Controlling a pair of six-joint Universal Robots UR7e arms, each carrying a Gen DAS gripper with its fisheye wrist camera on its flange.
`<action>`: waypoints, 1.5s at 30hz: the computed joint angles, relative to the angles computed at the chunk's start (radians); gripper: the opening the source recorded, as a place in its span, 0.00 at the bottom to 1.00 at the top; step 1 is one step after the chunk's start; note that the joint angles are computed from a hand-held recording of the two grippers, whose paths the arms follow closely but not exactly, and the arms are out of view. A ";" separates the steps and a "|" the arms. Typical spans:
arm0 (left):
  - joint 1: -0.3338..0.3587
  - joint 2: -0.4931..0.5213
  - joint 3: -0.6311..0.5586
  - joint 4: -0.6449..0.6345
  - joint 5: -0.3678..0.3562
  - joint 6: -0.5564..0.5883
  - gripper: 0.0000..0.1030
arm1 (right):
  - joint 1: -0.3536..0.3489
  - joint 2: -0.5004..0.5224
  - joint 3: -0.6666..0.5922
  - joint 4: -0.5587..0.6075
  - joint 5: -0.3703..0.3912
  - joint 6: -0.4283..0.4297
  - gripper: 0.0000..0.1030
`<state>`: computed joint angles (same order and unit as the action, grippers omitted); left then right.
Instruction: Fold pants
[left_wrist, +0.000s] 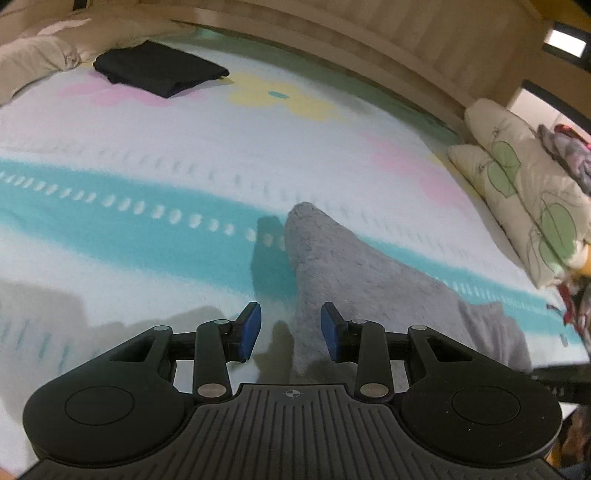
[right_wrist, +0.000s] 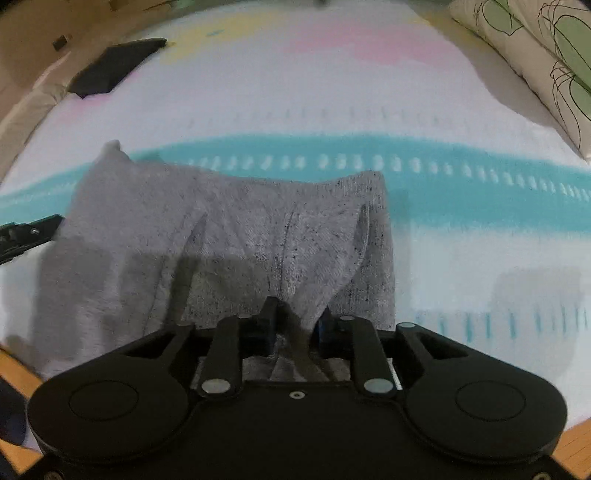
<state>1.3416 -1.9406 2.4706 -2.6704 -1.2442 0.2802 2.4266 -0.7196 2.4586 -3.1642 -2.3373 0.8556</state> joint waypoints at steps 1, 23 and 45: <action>-0.003 -0.017 0.004 0.019 -0.001 0.008 0.34 | 0.014 -0.003 -0.007 0.020 -0.010 -0.009 0.27; -0.053 -0.288 0.122 0.094 0.063 0.079 0.38 | -0.003 -0.022 0.023 -0.024 0.021 0.038 0.36; -0.077 0.039 0.043 -0.172 0.081 0.166 0.38 | -0.016 -0.029 0.033 -0.039 0.039 0.038 0.41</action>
